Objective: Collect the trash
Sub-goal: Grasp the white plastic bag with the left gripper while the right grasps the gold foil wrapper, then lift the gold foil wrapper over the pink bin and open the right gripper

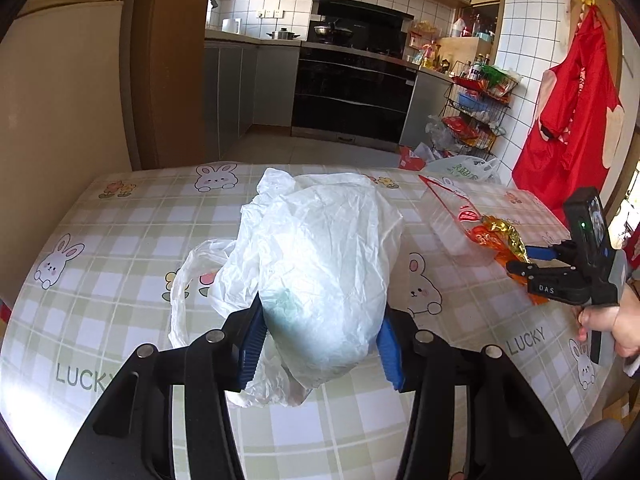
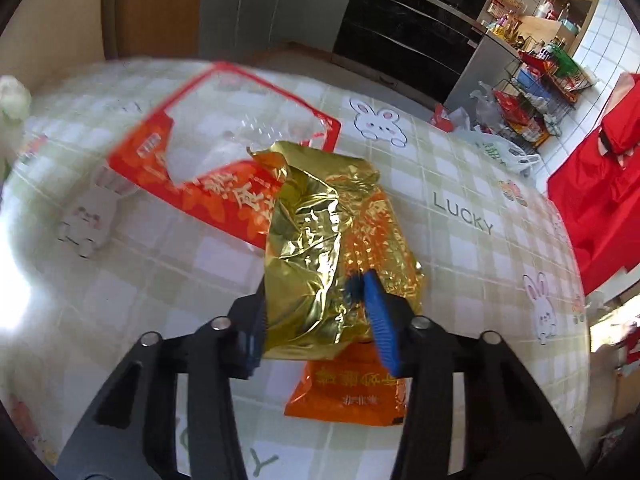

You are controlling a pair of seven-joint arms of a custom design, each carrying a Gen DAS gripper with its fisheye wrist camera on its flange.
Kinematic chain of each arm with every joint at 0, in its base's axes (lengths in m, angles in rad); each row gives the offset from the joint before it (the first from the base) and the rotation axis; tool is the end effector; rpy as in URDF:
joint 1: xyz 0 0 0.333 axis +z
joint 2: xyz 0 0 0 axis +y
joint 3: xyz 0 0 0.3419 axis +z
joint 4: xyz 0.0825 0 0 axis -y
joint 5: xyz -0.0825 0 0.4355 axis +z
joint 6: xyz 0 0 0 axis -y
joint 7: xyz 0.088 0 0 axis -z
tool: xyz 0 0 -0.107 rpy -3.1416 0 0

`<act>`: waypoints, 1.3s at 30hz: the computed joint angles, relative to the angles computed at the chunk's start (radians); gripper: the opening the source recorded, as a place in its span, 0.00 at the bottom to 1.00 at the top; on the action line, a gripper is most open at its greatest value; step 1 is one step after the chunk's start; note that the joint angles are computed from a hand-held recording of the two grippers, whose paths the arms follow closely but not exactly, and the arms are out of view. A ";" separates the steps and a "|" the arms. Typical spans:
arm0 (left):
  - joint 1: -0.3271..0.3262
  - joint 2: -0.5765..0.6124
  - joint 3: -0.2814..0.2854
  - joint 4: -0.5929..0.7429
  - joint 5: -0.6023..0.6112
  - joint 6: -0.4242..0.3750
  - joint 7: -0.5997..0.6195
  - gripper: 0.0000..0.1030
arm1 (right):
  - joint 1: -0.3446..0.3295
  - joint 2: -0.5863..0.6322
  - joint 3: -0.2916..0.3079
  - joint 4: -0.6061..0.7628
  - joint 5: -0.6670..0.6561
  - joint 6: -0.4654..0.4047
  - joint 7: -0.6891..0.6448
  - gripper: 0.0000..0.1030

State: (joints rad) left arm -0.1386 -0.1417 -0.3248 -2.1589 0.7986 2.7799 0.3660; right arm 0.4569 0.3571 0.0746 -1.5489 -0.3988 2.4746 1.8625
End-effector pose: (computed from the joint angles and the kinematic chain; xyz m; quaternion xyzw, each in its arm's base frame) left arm 0.5149 -0.3011 0.5349 -0.6603 0.6114 -0.3461 0.2652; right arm 0.6646 0.3823 0.5168 -0.8092 0.4964 -0.2403 0.2027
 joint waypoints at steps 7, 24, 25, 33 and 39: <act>0.027 -0.117 -0.075 -0.080 0.063 0.016 -0.108 0.47 | -0.051 -0.136 0.018 -0.165 0.089 0.152 0.019 0.26; 0.059 -0.343 -0.230 -0.166 -0.140 0.016 -0.095 0.47 | -0.084 -0.480 0.026 -0.540 0.337 0.446 0.094 0.13; 0.058 -0.357 -0.236 -0.170 -0.163 0.013 -0.086 0.47 | -0.076 -0.506 0.020 -0.565 0.359 0.461 0.088 0.13; 0.068 -0.426 -0.307 -0.138 -0.283 -0.044 -0.004 0.47 | 0.022 -0.717 -0.042 -0.747 0.460 0.500 0.048 0.13; 0.061 -0.473 -0.346 -0.125 -0.355 -0.073 0.020 0.47 | 0.091 -0.860 -0.078 -0.845 0.485 0.496 0.039 0.13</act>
State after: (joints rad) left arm -0.0778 -0.6149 -0.6706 -2.2836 0.4432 2.7072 0.3861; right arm 0.5483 -0.5027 -0.0034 -2.3937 0.0857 2.9707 1.9018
